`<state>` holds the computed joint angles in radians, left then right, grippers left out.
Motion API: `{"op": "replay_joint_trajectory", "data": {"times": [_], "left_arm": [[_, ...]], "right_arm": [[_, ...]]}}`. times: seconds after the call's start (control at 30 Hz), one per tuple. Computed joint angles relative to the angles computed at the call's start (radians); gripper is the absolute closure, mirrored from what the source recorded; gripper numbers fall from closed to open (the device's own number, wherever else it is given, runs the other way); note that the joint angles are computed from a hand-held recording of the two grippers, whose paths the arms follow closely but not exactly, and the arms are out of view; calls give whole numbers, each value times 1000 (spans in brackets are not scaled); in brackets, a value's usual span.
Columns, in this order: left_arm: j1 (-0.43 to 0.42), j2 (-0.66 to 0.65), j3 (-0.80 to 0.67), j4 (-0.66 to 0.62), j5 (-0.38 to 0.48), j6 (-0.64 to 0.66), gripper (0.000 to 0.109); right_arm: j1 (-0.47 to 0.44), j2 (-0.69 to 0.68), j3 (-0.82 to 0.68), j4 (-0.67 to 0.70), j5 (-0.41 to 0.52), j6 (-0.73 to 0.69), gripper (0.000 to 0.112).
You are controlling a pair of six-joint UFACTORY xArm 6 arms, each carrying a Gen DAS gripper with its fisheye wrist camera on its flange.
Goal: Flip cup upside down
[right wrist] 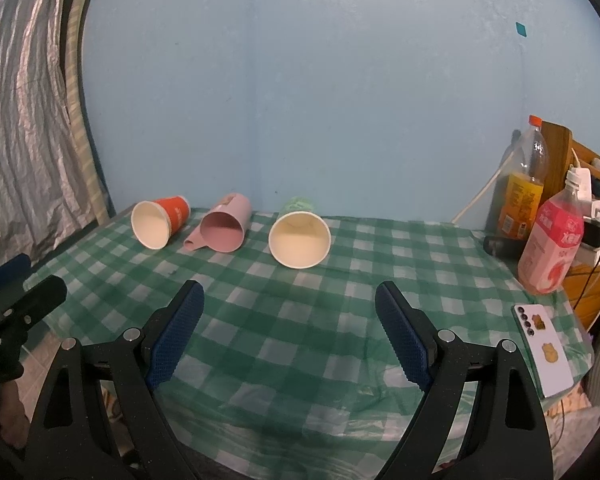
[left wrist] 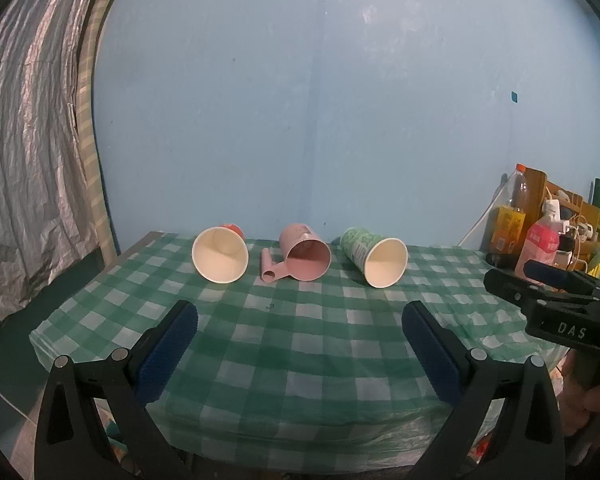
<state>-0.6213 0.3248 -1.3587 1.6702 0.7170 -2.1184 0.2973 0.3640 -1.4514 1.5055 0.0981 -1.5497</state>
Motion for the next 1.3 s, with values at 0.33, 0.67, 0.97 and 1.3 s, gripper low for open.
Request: {"op": "replay_joint_trajectory", "data": {"times": [0.33, 0.67, 0.97, 1.3], "left_arm": [[2, 10, -12, -17, -9, 24, 6], [-1, 22, -24, -24, -6, 40, 6], [-2, 26, -29, -27, -5, 42, 6], [-3, 28, -31, -29, -2, 44, 6]], "right_arm": [[-7, -6, 8, -56, 14, 53, 25], [-3, -5, 12, -70, 8, 69, 25], [-6, -1, 10, -92, 18, 87, 25], [-4, 0, 13, -100, 17, 95, 25]]}}
